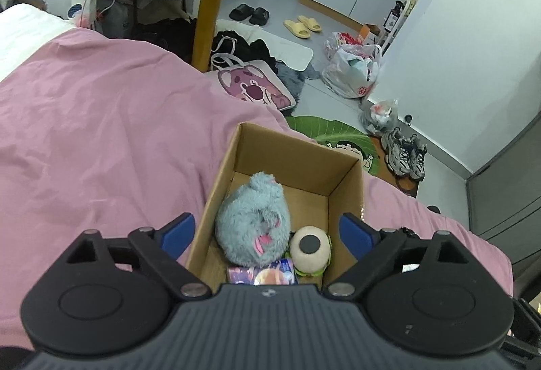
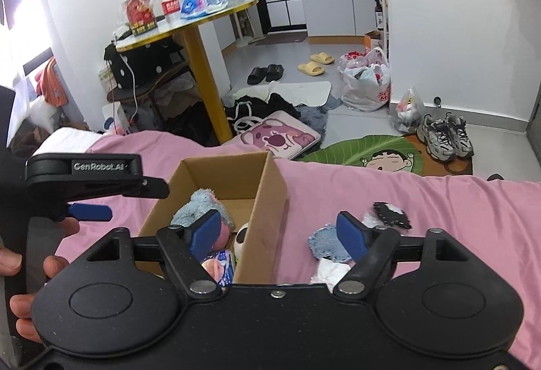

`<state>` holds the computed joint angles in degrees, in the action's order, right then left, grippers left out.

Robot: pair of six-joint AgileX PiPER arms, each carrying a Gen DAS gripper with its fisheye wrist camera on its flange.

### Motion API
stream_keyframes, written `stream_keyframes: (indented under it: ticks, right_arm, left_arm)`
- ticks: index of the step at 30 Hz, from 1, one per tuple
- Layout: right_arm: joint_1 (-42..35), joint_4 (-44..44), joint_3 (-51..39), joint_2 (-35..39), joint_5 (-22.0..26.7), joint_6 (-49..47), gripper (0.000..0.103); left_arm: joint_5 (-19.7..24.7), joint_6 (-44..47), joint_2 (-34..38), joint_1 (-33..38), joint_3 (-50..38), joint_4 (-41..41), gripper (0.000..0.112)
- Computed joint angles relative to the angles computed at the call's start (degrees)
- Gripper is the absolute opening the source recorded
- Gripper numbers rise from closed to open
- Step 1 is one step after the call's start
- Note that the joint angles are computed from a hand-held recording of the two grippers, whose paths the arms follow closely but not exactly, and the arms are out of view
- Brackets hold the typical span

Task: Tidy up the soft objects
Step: 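Withdraw both tools from the box toward the remaining soft items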

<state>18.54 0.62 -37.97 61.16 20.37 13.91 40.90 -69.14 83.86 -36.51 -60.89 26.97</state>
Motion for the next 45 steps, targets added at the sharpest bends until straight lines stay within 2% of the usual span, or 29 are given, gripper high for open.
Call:
stream_keyframes:
  ticks: [8, 15, 22, 29, 35, 41, 45]
  right_arm:
    - [-7.7, 14.2, 2.3, -6.2, 2.4, -16.0, 0.097]
    - [-14.5, 22.7, 3.8, -10.9, 5.7, -26.4, 0.103]
    - [-28.2, 39.2, 3.8, -14.0, 13.8, -46.8, 0.103]
    - [-47.4, 54.1, 4.1, -13.8, 27.3, -66.8, 0.103]
    - [-59.7, 59.5, 4.5, -10.7, 37.2, -76.4, 0.103]
    - [-61.3, 58.7, 4.4, -6.4, 38.6, -80.3, 0.103]
    - [-61.7, 58.6, 4.7, -4.0, 38.2, -81.4, 0.103]
  left_arm:
    - [4.7, -3.2, -2.1, -6.3, -1.1, 3.0, 0.101]
    - [9.9, -8.3, -2.7, -12.2, -3.4, 8.2, 0.103]
    - [12.5, -11.1, -3.4, -16.1, -5.3, 9.8, 0.103]
    - [13.6, -14.5, -2.3, -20.3, -7.0, 11.9, 0.103]
    - [16.9, -13.7, 0.8, -22.6, -11.6, 11.9, 0.103]
    - [19.9, -11.3, 3.7, -23.2, -15.8, 9.2, 0.103]
    - [23.9, -10.4, 6.1, -23.7, -18.9, 7.7, 0.103]
